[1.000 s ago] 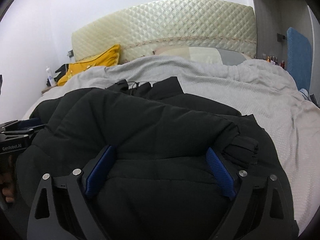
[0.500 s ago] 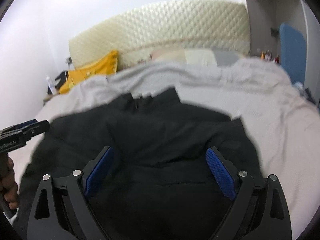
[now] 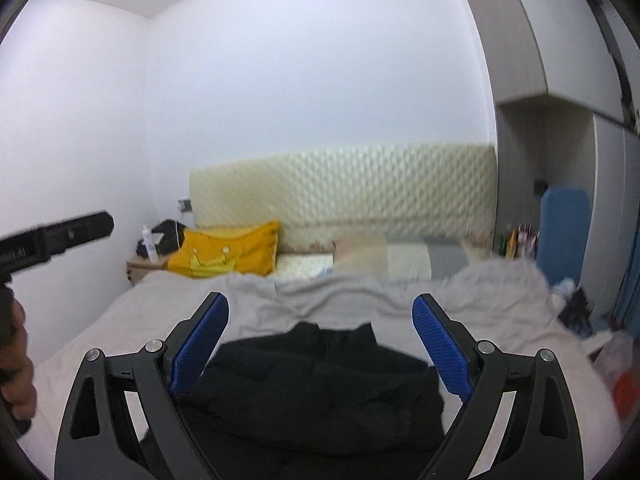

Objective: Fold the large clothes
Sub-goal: 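Press both grippers over the folded jacket body, then raise them, then lower both grippers to the jacket hem and grasp it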

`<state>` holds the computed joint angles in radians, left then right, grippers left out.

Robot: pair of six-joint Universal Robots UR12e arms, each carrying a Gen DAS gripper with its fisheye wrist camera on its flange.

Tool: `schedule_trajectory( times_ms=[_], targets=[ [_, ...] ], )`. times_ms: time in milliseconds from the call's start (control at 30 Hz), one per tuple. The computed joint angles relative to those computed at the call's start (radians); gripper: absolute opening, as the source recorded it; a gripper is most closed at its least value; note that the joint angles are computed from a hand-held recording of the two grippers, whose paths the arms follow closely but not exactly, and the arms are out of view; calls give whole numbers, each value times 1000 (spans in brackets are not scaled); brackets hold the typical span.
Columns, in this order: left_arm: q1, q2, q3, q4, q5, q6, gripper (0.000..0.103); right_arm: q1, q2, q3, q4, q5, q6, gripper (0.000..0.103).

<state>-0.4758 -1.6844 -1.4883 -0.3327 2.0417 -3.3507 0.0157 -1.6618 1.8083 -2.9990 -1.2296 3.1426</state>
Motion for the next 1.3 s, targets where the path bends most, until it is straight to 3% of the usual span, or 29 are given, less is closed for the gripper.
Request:
schedule_trajectory(
  times_ms=[200,400,567,867,1133,1233,1300],
  targets=[
    [-57,77,-7,-57,55,8,76,-30,-94,45,35,58,37,94],
    [-55,164,-113,-144,-15,-92,76,-79,-147,121,155,144,48,94],
    [16,224,-278,-149,-155,-212,76,-109,-162,201,248,177,-4,94],
    [186,244,-492,-168,-394,-356,76,-182,-118,263,501,223,-117,94],
    [268,219,-604,-202,-548,-401,76,-255,-64,272,660,223,-136,94],
    [290,206,-619,-233,-562,-454,76,-281,-44,275,708,221,-118,94],
    [318,207,-637,-232,-612,-492,77,-297,-39,283,728,225,-102,94]
  ],
)
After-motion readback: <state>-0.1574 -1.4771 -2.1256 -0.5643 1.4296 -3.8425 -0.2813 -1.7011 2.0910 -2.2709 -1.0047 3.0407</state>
